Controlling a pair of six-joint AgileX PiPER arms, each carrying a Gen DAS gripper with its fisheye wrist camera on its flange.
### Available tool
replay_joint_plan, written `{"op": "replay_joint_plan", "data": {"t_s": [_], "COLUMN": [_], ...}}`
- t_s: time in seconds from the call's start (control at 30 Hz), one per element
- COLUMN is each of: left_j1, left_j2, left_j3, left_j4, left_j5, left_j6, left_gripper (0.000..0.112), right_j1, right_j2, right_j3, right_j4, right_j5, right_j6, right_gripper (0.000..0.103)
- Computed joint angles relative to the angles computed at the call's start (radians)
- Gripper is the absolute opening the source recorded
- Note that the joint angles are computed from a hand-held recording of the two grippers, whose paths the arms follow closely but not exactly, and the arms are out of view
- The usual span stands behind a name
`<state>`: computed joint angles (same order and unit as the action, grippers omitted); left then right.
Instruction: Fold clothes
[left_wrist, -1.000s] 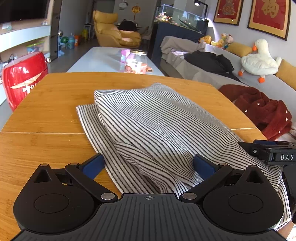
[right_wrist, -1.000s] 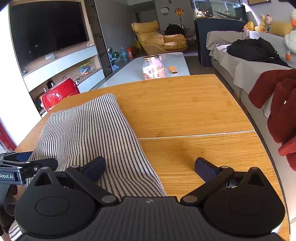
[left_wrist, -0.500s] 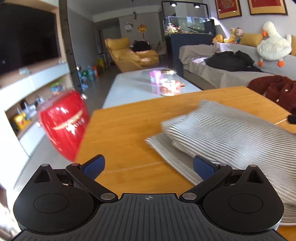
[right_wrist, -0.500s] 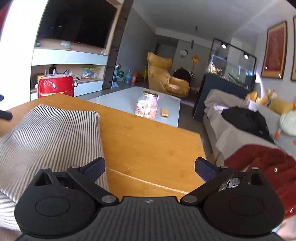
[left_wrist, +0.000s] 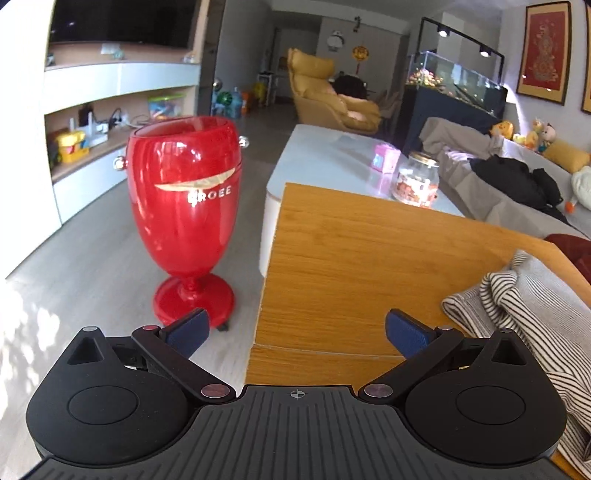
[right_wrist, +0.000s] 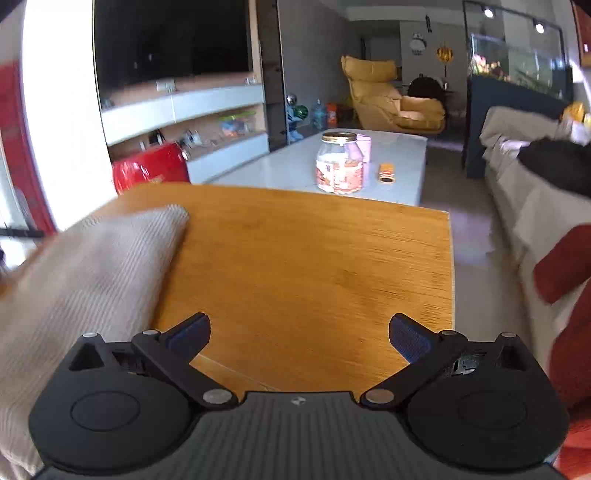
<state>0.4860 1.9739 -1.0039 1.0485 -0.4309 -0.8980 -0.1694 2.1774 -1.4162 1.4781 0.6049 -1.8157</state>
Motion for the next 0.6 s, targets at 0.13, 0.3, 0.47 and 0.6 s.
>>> {"op": "replay_joint_plan", "data": {"t_s": [0.13, 0.3, 0.47, 0.6], "left_j1": [-0.058, -0.12, -0.206, -0.331], "left_j2": [-0.019, -0.044, -0.052, -0.035], "left_j3": [0.027, 0.089, 0.149, 0.106], "left_j4": [-0.029, -0.16, -0.313, -0.469], "left_j5": [0.06, 0.021, -0.085, 0.006], "left_j6": [0.027, 0.102, 0.187, 0.28], "left_gripper": [0.103, 0.103, 0.103, 0.103], "right_j1": [-0.03, -0.043, -0.124, -0.192], "right_j2": [0.081, 0.116, 0.109, 0.089], "right_j3": [-0.172, -0.262, -0.237, -0.185], "right_j4": [-0.202, -0.359, -0.337, -0.232], "right_j5": [0.052, 0.01, -0.04, -0.048], "right_j6": [0.283, 0.386, 0.316, 0.228], "right_gripper": [0.103, 0.103, 0.103, 0.103]}}
